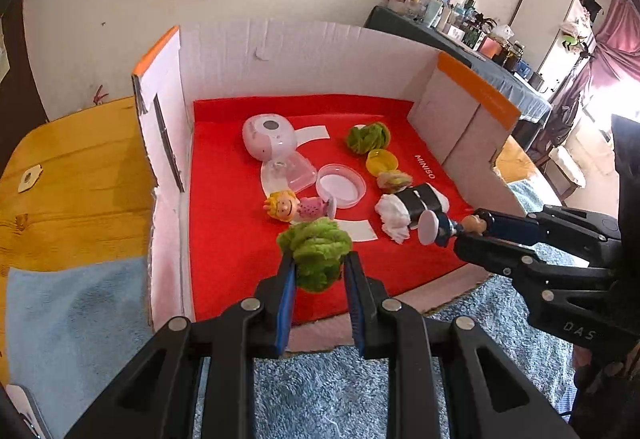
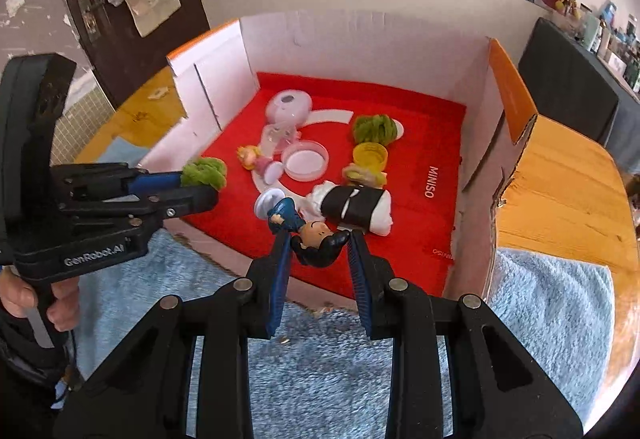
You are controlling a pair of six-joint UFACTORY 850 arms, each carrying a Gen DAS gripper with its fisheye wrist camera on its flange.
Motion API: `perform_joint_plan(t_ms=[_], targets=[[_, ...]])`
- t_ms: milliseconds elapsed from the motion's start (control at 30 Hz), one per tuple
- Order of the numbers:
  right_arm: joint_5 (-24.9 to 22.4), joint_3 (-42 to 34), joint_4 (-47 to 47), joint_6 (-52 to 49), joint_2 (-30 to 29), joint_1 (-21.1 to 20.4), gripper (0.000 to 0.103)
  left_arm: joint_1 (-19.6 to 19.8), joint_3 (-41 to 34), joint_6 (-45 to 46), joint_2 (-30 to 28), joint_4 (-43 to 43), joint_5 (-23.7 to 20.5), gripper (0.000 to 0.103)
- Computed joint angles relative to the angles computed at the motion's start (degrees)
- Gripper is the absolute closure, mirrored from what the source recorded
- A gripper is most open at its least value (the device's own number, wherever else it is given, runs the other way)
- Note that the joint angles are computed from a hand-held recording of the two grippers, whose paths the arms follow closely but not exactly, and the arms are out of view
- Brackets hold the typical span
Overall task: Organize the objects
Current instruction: 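Carry the green-haired doll and dark-haired figure into the red box with both grippers, then lower the green-haired doll by the clear lid while the right gripper lowers the figure by the cylinder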
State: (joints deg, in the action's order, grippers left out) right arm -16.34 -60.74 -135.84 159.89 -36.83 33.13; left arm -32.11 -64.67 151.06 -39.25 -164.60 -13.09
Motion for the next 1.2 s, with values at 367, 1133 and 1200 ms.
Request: perform_joint_plan(t_ms=[367, 1133, 1200], targets=[[2.1, -2.9, 10.3, -12.0, -2.5, -0.8, 0.076, 0.4, -3.0, -5.3, -2.6, 5.7, 2.5, 0.078], [-0.2, -4.2, 0.3, 1.4, -4.8, -2.6, 0.076, 0.9, -7.6, -7.2, -5.9, 6.3, 4.6, 0.078], [-0.3, -4.4, 0.0, 2.1, -4.8, -2.7, 0.076, 1.1, -8.0, -7.5, -6.2, 6.2, 4.8, 0.078]])
